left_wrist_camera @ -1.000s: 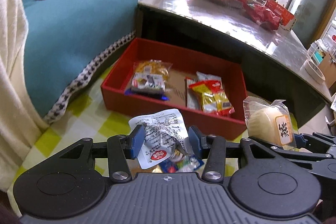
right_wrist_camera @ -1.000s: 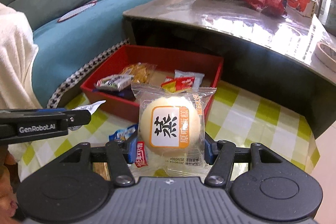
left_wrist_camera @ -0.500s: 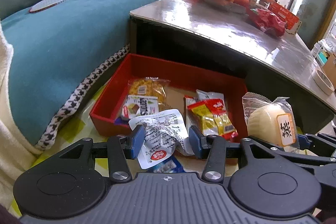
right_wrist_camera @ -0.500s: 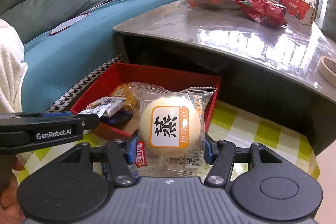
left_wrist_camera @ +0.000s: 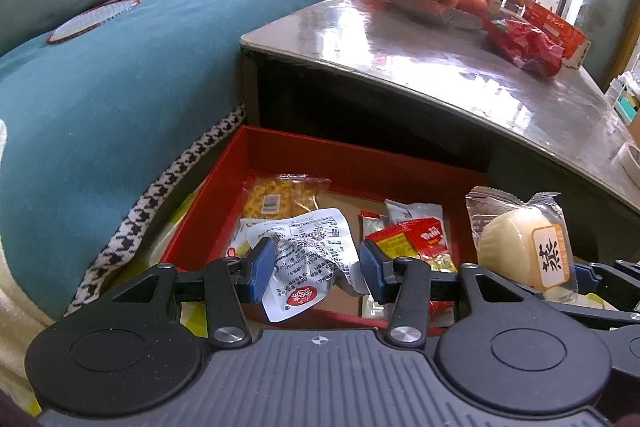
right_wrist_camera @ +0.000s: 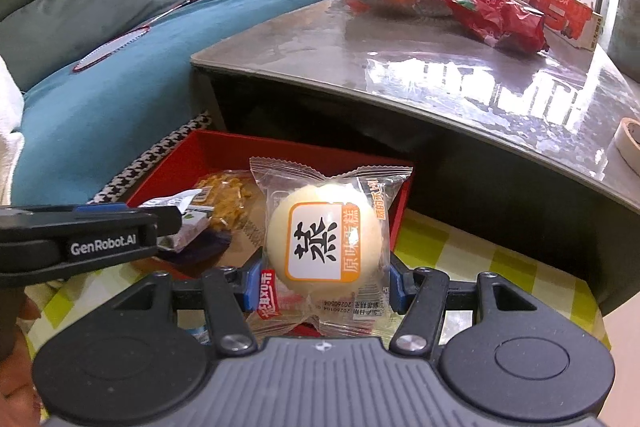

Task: Organize snacks
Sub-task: 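Lower the sachet and bun into the tray and open both grippers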

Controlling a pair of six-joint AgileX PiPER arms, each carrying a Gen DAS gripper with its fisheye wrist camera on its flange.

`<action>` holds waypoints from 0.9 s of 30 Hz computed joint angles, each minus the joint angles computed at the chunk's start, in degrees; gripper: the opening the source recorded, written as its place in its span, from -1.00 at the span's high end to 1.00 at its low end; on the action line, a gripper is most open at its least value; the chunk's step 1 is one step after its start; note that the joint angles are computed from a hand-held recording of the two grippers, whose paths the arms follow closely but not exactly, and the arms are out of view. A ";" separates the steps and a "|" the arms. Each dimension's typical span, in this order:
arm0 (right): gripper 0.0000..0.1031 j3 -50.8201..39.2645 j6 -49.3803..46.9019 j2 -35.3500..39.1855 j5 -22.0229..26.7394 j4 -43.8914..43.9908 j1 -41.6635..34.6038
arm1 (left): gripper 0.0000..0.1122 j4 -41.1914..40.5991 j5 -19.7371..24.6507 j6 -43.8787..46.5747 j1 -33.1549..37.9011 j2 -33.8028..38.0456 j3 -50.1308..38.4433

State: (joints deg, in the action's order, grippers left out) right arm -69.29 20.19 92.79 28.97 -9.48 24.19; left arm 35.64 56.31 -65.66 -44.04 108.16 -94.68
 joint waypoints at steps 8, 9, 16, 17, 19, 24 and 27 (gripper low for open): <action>-0.16 -3.90 -1.31 5.21 -0.23 0.32 -1.32 | 0.02 -1.41 0.50 2.55 1.90 4.22 -4.21; -0.16 -4.39 -1.80 5.86 -0.20 0.71 -1.54 | 0.02 -1.51 0.65 2.97 2.11 4.92 -4.90; -0.16 -7.11 -2.21 9.42 0.10 0.73 -1.69 | 0.02 -2.51 1.27 5.00 3.47 8.27 -7.90; -0.16 -7.38 -2.32 9.85 0.05 0.75 -1.64 | 0.02 -2.57 1.48 5.17 3.59 8.66 -8.25; -0.16 -7.86 -2.31 10.53 0.14 0.62 -1.50 | 0.01 -2.56 1.80 5.48 3.75 9.32 -8.79; -0.17 -8.87 -2.95 11.99 0.18 0.97 -1.42 | 0.02 -2.54 2.48 6.02 3.93 10.39 -9.93; -0.18 -8.90 -3.00 12.24 -0.39 1.11 -1.36 | 0.01 -2.78 2.57 6.25 4.06 10.61 -10.07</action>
